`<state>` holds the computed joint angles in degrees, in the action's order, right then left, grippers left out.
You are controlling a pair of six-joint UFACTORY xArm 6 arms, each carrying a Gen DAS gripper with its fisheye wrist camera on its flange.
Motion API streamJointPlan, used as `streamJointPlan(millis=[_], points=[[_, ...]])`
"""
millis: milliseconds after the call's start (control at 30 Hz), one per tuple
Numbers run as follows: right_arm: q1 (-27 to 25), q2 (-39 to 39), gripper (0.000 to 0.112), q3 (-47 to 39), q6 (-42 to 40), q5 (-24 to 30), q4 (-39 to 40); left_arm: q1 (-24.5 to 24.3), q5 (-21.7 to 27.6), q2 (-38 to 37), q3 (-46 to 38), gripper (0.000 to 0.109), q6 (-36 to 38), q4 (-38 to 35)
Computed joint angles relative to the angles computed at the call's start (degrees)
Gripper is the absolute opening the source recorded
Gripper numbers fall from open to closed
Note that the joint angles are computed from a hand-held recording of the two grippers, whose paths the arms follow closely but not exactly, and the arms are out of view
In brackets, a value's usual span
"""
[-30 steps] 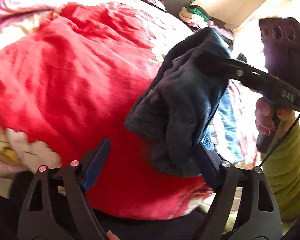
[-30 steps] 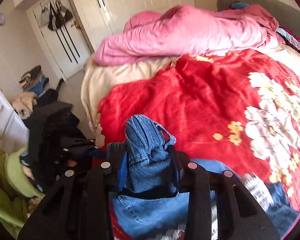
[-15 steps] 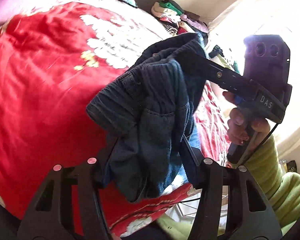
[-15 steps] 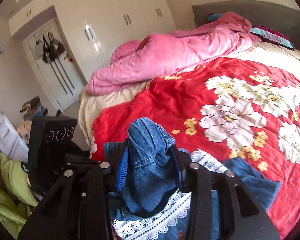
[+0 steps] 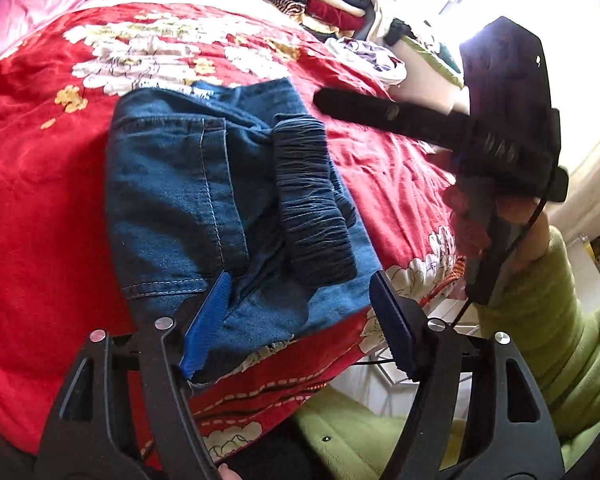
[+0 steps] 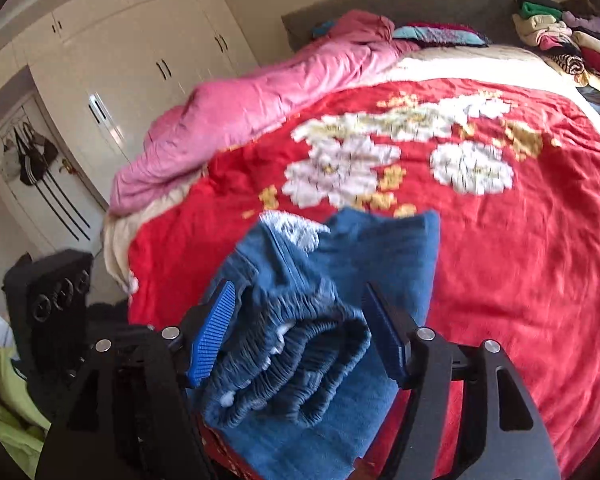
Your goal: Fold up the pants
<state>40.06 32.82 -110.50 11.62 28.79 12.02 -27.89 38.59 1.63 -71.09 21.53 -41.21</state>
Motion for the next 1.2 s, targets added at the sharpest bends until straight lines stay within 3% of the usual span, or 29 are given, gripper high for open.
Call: streamJointPlan(millis=[133, 433, 567, 900, 1000, 1200], points=[[0.0, 4.6, 0.064, -6.7, 11.1, 11.2, -14.4, 0.5, 0.3, 0.0, 0.2, 0.064, 0.5, -1.4], [0.3, -1.0, 0.064, 2.0, 14.1, 3.1, -15.9, 0.6, -1.1, -1.5, 1.0, 0.067, -0.4, -0.7], [0.2, -2.2, 0.069, 2.4, 15.5, 2.8, -17.2, 0.4, -1.6, -2.3, 1.3, 0.068, -1.4, 0.7], [0.8, -7.5, 0.070, 7.7, 20.9, 1.3, -23.7, 0.4, -2.6, -3.9, 2.0, 0.073, -2.1, 1.4], [1.0, -9.2, 0.087, 9.4, 24.0, 1.0, -27.6, 0.5, -3.0, -4.4, 2.4, 0.075, -2.5, 2.0], [1.4, -12.2, 0.087, 12.3, 25.9, 0.2, -30.8, 1.2, -4.4, -5.6, 3.3, 0.079, -4.6, 3.8]])
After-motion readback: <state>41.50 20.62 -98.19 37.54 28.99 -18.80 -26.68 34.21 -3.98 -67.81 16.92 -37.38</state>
